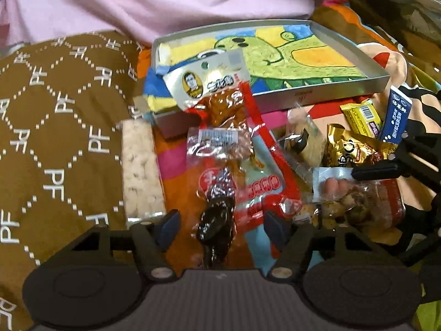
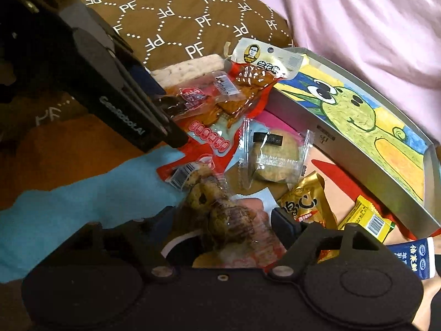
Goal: Organize snacks
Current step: 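Move the right tool to the clear nut-cookie bag while the left tool approaches the dark brown snack, then close the right gripper on the nut-cookie bag and lift while the left gripper grasps the dark brown snack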
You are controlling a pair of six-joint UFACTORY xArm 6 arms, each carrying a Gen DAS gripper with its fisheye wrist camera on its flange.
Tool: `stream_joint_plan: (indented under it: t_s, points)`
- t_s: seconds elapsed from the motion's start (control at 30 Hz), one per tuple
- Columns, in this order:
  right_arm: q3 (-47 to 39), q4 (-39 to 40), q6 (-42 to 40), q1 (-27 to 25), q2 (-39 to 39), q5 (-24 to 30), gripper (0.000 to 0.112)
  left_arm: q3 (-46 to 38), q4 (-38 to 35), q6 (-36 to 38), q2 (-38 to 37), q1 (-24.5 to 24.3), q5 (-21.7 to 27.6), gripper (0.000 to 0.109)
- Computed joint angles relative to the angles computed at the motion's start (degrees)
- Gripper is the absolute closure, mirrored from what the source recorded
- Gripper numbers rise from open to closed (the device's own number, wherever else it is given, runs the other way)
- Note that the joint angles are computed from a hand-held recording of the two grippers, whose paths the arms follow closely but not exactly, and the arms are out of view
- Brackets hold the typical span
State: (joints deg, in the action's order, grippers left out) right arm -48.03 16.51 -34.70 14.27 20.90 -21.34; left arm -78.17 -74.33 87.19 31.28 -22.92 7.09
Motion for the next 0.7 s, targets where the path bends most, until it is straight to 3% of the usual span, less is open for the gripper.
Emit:
stream_joint_plan:
  t_s: [0.17, 0.27, 0.43, 0.6, 0.7]
  points:
    - [0.03, -0.2, -0.1, 0.44, 2.47, -6.01, 0.029, -0.62, 10.41, -12.68, 1.13, 1.15, 1.45, 0.044]
    - [-0.37, 0.17, -1.06, 0.67, 4.05, -8.18, 0.032, -0.98, 14.99, -19.01, 1.49, 1.91, 2.57, 0.053]
    - [-0.11, 0.57, -0.44, 0.54, 2.72, -5.51, 0.038, -0.28, 17.97, -24.48, 0.71, 2.6, 4.26, 0.055]
    - [1.23, 10.57, -8.2, 3.18, -0.38, -2.14, 0.052, 1.65, 23.23, -32.84, -1.13, 3.45, 6.87, 0.057]
    - [1.94, 18.92, -15.01, 5.7, -1.57, -2.54, 0.058, 3.38, 23.38, -33.9, -2.54, 3.65, 7.8, 0.057]
